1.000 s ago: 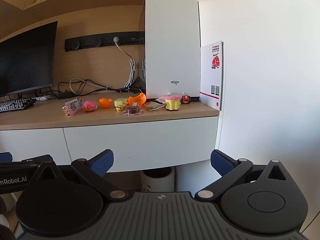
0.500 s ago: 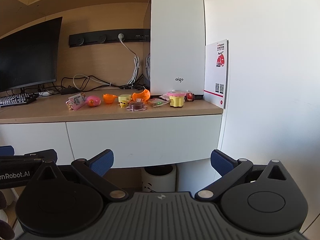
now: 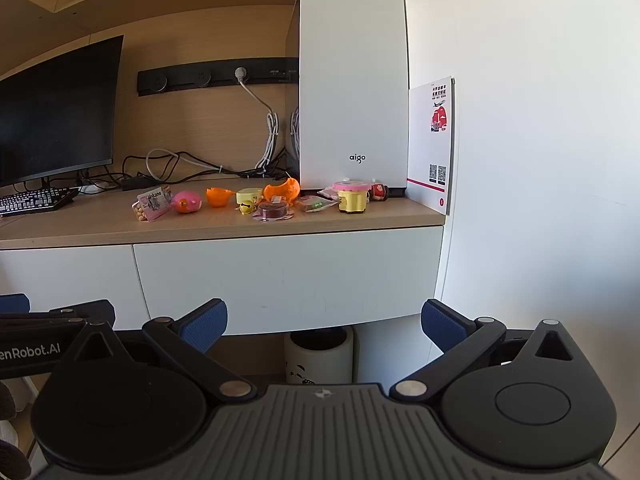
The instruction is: Organize objects
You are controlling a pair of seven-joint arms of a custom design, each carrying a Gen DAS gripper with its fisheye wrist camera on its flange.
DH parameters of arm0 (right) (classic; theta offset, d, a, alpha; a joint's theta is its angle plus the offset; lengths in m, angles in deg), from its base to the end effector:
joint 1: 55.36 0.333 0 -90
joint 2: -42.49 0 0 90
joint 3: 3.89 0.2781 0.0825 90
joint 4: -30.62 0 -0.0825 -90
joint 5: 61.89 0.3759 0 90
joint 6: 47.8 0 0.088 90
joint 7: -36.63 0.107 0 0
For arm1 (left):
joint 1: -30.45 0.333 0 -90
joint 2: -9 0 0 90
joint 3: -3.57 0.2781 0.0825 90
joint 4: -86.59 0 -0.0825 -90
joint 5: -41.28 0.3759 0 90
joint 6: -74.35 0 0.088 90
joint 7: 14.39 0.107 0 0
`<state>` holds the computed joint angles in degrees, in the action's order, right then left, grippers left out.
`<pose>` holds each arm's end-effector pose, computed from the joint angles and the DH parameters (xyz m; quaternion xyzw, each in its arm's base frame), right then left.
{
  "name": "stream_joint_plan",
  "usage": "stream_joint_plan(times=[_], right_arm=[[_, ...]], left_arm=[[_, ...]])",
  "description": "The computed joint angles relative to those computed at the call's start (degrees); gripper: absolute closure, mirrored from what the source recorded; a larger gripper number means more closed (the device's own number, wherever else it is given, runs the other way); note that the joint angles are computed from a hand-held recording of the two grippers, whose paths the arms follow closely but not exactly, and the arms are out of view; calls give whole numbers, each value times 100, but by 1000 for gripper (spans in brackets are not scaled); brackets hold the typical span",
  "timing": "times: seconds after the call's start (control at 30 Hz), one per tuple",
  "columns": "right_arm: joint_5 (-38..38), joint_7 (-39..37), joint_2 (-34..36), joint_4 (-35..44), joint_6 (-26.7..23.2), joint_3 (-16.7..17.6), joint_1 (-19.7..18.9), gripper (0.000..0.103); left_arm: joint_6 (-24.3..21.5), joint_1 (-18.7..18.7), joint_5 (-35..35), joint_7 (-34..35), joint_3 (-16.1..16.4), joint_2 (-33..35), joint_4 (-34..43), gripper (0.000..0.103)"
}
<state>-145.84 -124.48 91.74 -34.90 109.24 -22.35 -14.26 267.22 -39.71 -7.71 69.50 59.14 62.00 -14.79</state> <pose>0.6497 0.4018 0.3280 -0.5566 0.5819 -0.4164 0.4222 0.6250 -0.2225 0.3364 -0.6298 0.5338 -0.3852 0.4123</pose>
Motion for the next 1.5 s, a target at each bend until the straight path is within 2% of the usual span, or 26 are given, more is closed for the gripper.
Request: stream_joint_plan(times=[1.5], right_arm=[[-184,195,-110,-163,-38,93,7,0]], left_arm=[[70,76,-158,239,-139,-61,39,0]])
